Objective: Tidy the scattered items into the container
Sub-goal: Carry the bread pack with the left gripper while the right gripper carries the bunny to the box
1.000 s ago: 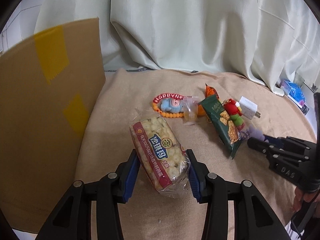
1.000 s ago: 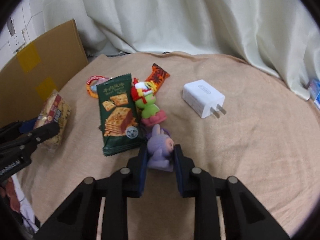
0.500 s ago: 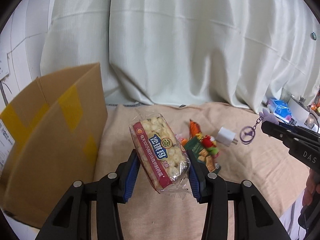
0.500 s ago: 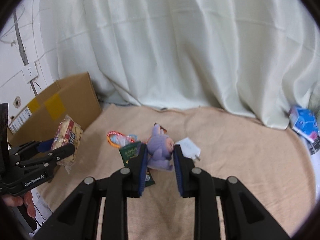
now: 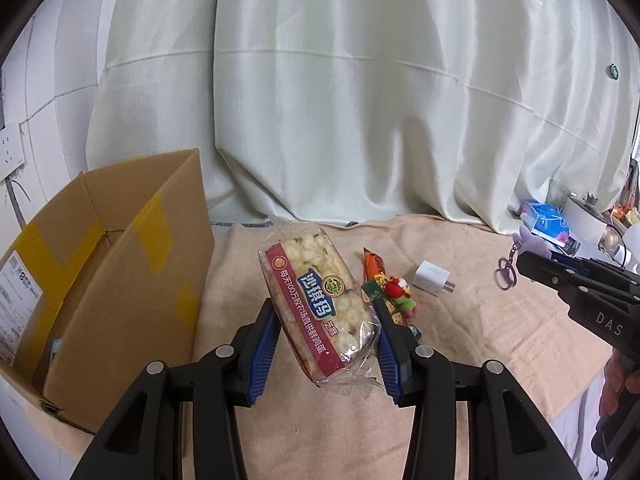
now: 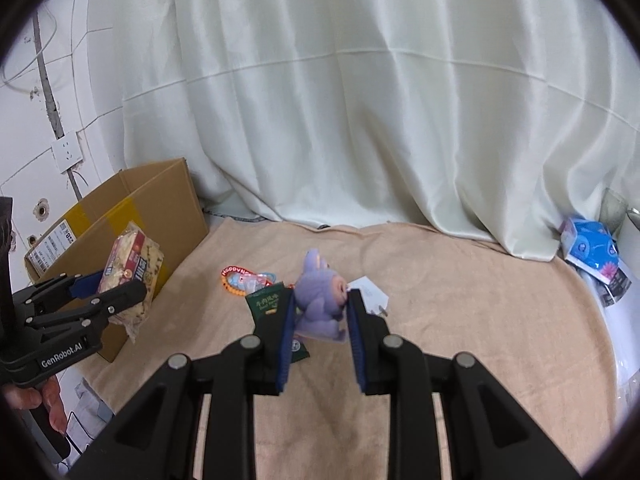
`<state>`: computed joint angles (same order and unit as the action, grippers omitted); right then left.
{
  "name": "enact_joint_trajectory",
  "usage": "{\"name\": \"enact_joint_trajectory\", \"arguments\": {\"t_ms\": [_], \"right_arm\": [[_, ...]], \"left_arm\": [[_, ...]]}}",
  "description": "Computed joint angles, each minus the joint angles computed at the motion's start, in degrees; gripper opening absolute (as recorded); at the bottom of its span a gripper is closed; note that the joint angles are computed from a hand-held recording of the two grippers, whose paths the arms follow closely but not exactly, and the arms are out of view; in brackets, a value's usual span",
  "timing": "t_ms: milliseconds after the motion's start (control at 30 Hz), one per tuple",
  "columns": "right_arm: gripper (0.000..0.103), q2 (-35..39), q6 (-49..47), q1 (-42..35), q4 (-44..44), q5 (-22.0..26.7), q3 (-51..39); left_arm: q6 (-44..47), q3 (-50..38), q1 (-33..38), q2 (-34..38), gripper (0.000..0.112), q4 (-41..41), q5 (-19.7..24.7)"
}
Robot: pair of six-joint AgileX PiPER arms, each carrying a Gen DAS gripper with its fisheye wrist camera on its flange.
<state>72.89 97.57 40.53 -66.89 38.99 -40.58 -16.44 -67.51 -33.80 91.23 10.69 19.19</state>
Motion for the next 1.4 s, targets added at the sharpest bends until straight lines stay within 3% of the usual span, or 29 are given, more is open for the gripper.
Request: {"name": "enact_joint_trajectory", "arguments": {"t_ms": [367, 633, 1033, 1400], "right_arm": [[0.029, 1.7, -1.2, 3.8, -0.1, 5.9, -6.3], [0.029, 8.7, -5.0, 3.7, -1.8, 4.3, -18.8], [0.029, 30.8, -22.9, 3.8, 5.1, -1.2, -52.4], [0.029, 53.3, -49.2, 6.0, 26.5, 4.0, -89.6]], "left_arm": [[11.4, -2.5, 4.7, -3.6, 0.046, -8.8, 1.5], [24.1, -8.2, 13.2, -5.3, 0.046, -17.2, 4.7], [46.8, -18.0, 31.7, -0.4, 0.046, -35.5, 10.8], [55.9, -19.6, 40.8, 5.8, 0.046, -41.8, 12.8]]}}
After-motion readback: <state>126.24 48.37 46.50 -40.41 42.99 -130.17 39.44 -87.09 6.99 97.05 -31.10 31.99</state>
